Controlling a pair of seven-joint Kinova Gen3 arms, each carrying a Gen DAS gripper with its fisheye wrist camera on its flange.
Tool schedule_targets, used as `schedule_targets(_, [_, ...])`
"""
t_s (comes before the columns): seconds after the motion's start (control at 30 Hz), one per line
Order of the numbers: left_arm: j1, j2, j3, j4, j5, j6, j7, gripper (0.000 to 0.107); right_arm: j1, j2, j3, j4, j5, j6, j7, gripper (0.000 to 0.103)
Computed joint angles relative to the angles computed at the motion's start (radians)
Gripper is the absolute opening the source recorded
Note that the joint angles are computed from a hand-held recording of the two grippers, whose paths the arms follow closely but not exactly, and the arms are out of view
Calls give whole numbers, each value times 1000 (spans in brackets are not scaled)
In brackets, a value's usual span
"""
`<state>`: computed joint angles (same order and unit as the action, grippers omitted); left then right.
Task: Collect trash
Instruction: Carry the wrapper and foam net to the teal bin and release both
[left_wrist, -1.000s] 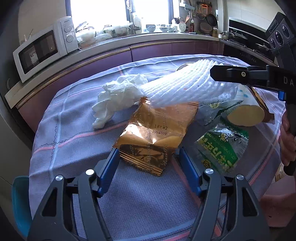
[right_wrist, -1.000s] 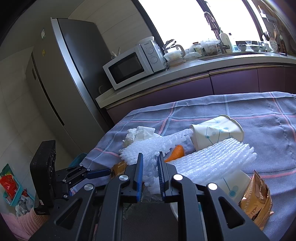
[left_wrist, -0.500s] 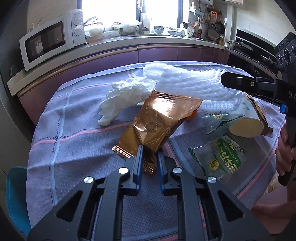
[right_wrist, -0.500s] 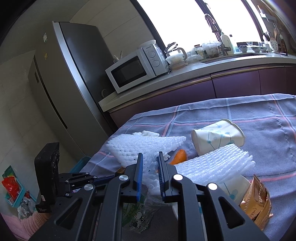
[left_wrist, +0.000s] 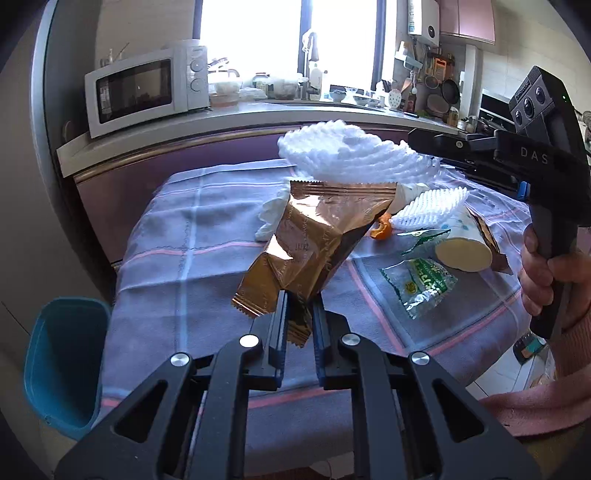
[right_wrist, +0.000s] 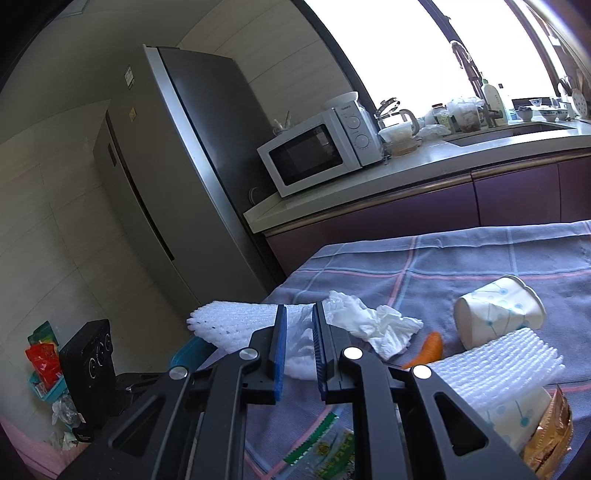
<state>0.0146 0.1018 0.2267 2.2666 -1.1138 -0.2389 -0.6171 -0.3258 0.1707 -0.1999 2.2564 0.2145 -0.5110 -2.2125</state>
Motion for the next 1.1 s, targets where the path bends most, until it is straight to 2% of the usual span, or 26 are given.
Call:
schedule_targets(0.07, [-34,-28,-6,23,-17,-11,24,13,8,17,-17,-28,44,4,-32,12])
schedule_targets(0.2, [-29,-68,-93,58,-48,-19,62,13,21,55,-51,-87,132,15,-95,10])
schedule_targets(0.43, [-47,-98,-200,85,-83,-10,110,13,32,140,-119,-224,267,78,-183,9])
schedule_targets(0.6, [-88,-96,-248,87,-93,13,131,13,45,233,-204,-367,372,164,-248,9])
schedule_targets(0.67, [-116,-85,-262,81,-110,23,151,13,85,287,-288,-436,416,219,-257,9])
schedule_targets(0.8, [-176,-54,-260,64,-75,51,121,13,140,407,-460,-585,407,375,-156,9])
schedule_targets(0.87, [-209,-32,-247,49,-91,74,143,13,149,467,-529,-663,445,457,-146,9])
schedule_targets(0.93, [-279,-6,-207,32,-161,81,215,13,142,518,-578,-737,454,538,-110,9])
schedule_targets(1.0, [-336,22,-166,12,-238,97,296,13,133,572,-624,-813,413,619,-29,9])
schedule_targets(1.1, [-419,73,-101,-19,-347,116,418,14,92,629,-647,-922,377,741,52,9])
